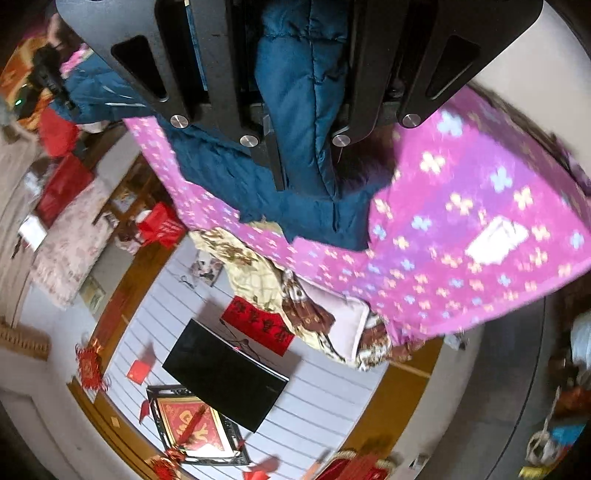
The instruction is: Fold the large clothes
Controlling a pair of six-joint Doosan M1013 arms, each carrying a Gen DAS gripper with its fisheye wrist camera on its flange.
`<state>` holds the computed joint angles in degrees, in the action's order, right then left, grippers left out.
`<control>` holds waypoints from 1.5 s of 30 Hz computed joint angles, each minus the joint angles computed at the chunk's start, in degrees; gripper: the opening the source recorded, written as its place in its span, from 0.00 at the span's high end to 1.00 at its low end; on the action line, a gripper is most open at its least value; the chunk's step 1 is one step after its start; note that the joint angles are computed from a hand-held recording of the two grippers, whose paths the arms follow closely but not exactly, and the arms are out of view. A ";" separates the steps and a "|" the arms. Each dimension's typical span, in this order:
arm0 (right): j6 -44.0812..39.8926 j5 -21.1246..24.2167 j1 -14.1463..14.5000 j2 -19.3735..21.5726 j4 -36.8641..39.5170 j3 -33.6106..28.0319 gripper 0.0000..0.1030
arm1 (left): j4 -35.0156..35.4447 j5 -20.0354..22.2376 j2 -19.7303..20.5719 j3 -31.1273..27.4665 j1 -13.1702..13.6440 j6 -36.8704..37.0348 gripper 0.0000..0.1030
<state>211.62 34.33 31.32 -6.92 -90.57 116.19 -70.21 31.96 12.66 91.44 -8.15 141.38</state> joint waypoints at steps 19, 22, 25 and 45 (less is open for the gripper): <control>1.78 -0.32 -6.68 6.41 -4.48 -7.05 0.87 | 6.50 -14.08 6.04 -8.14 -5.01 -10.64 0.92; 3.75 -0.49 -8.37 7.71 -7.34 -8.92 0.87 | 8.62 -14.66 7.78 -11.44 -5.46 -13.53 0.92; 6.48 -1.51 -10.56 9.20 -9.82 -10.97 0.87 | 14.57 -15.77 10.52 -16.10 -6.46 -18.98 0.92; -28.62 -8.54 -23.33 29.49 28.62 -30.49 0.87 | 73.64 5.89 38.99 -54.15 -12.01 -70.57 0.91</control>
